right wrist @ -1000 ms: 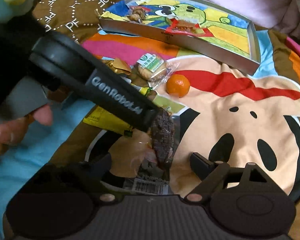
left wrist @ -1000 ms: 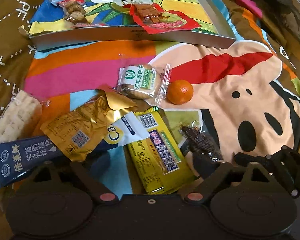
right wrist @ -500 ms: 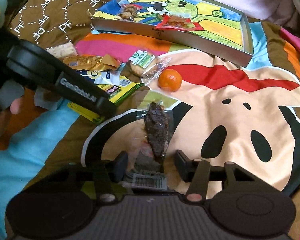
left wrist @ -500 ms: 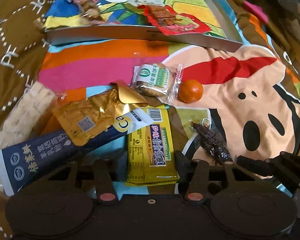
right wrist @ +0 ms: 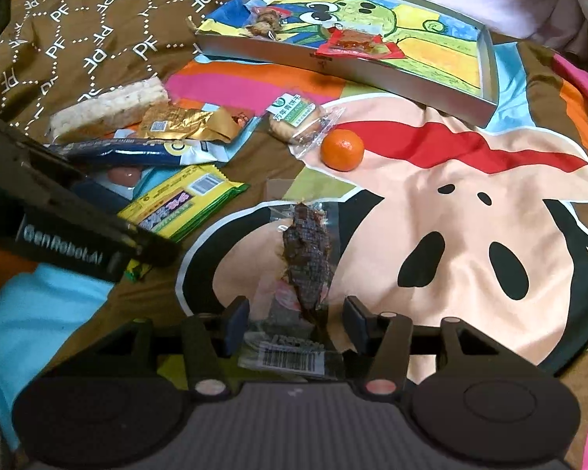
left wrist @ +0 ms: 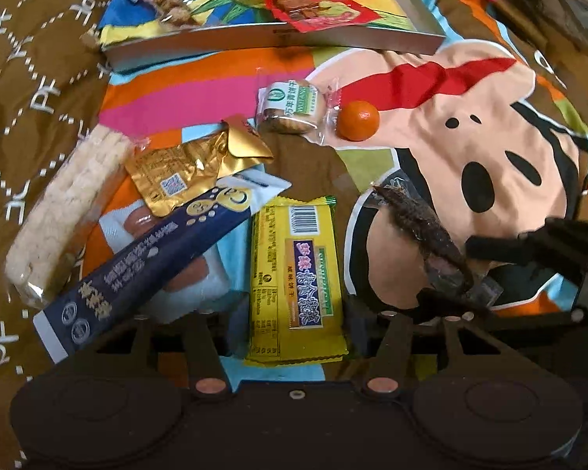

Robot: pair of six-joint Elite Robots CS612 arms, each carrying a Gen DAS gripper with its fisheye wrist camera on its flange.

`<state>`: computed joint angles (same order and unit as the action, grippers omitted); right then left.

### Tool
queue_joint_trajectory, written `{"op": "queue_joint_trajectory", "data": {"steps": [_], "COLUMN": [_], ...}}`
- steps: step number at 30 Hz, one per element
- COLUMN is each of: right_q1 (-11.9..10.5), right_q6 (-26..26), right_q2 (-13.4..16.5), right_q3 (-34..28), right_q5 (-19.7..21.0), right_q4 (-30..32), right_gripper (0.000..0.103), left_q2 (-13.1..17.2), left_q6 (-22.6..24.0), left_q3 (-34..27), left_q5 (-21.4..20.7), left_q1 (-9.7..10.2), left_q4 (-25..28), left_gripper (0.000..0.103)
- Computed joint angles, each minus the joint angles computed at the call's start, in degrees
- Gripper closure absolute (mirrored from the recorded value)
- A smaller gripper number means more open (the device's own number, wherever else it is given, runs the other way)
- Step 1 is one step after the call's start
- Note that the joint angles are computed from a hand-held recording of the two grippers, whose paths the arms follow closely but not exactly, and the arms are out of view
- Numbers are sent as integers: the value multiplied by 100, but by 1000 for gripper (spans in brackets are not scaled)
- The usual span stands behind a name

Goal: Organize snacks
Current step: 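Grasp the dark jerky in the clear bag with the right tool, then lift the jerky with right tool while left tool grasps the yellow wafer bar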

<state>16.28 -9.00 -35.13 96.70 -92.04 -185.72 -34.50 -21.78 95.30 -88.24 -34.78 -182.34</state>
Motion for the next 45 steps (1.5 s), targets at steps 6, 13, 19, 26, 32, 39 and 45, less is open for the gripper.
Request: {"op": "queue_joint_trajectory", "data": {"steps": [6, 13, 19, 26, 32, 39, 45], "right_q1": [2, -44, -39, 41, 379, 461, 515], "right_q6": [12, 281, 355, 124, -1324, -1853, -2284], "right_q2": [83, 113, 120, 134, 382, 542, 684], "right_q3": [-92, -145, -139, -114, -189, -258, -340], "right_q5": [-66, 116, 88, -191, -1486, -1934, -2206], "right_q4": [-72, 32, -3, -172, -1071, -1731, -2309], "right_gripper": [34, 29, 49, 50, 51, 51, 51], "left_q2": [74, 114, 73, 13, -23, -25, -9], "left_q6": [-34, 78, 208, 20, 49, 49, 38], "left_q3": [-102, -204, -159, -81, 31, 151, 201], "left_q5": [18, 57, 284, 26, -142, 214, 571], "left_q1": [21, 24, -27, -7, -34, -98, -157], "left_q4": [-67, 30, 61, -17, -396, -970, -1400], "left_gripper": [36, 39, 53, 54, 54, 54, 54]}}
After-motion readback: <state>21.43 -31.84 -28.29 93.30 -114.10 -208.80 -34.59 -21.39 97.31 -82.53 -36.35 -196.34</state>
